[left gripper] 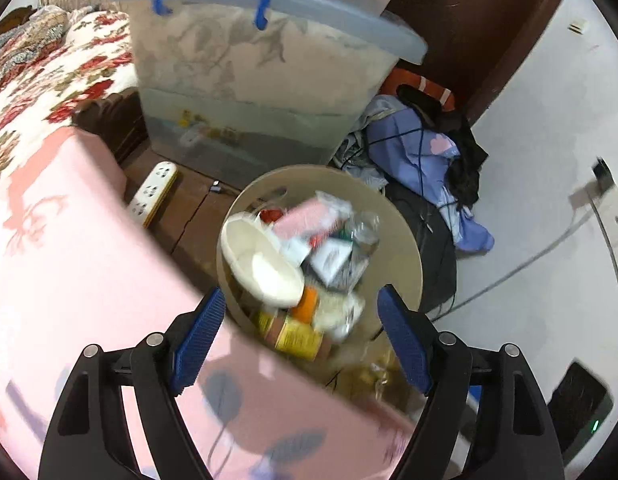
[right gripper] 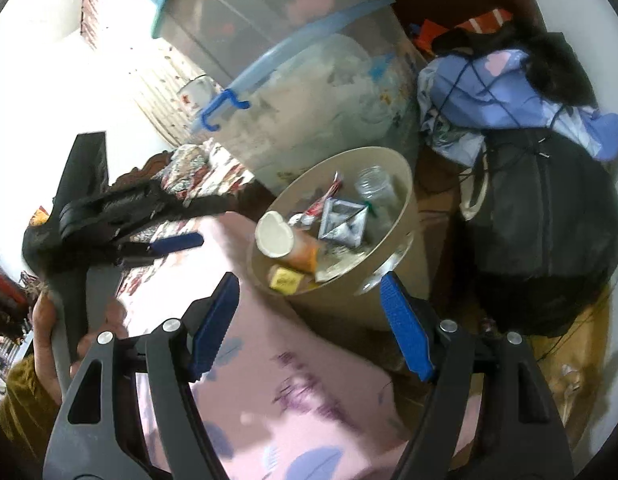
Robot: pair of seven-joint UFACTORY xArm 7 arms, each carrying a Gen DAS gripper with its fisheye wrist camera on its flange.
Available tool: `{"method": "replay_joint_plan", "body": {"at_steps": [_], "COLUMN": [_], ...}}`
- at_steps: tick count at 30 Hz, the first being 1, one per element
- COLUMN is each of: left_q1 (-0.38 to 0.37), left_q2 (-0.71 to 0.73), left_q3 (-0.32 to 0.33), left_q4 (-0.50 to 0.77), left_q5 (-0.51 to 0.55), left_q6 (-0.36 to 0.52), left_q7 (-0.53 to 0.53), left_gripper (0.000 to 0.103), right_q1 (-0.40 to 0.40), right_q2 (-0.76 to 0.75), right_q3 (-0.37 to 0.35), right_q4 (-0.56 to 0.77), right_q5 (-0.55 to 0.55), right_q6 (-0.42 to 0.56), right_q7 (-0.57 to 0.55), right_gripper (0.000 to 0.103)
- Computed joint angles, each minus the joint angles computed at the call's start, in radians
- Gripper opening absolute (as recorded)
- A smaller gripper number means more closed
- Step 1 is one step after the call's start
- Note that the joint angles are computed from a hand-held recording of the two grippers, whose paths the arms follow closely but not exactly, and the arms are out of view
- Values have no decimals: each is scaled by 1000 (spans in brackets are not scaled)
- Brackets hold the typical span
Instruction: Collect trash
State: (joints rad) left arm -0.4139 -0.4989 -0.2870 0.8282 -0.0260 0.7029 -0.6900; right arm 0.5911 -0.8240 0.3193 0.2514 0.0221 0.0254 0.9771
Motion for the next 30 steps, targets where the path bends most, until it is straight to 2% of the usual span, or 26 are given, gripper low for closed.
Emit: {"method": "replay_joint_plan", "body": {"at_steps": [4, 8, 15, 22, 30], "left_q1": [-20, -29, -68, -58, 17], "left_q2": [-191, -393, -660, -868, -1007], "left_q3": [-44, -120, -163, -204, -236], "left_q4": [-104, -164, -204, -179, -105], "left_q5": [17, 66, 47, 23, -5], "left_q6": [84, 257, 491, 679, 846], "left_q7": [-41, -101, -149, -143, -72], "left_gripper": [80, 87, 93, 94, 94], "right_q1": [18, 36, 76, 79, 20], "right_q2": [-48, -72, -102, -129, -197], "right_q3": [74, 135, 214, 314, 445], "right_q4": [-5, 8, 65, 192, 350], "right_q5": [21, 22, -4, -60, -105], "right_q6": [21, 64, 165, 322, 575], "right_q7": [86, 176, 298, 376, 490], "right_gripper": [74, 74, 78, 83, 100]}}
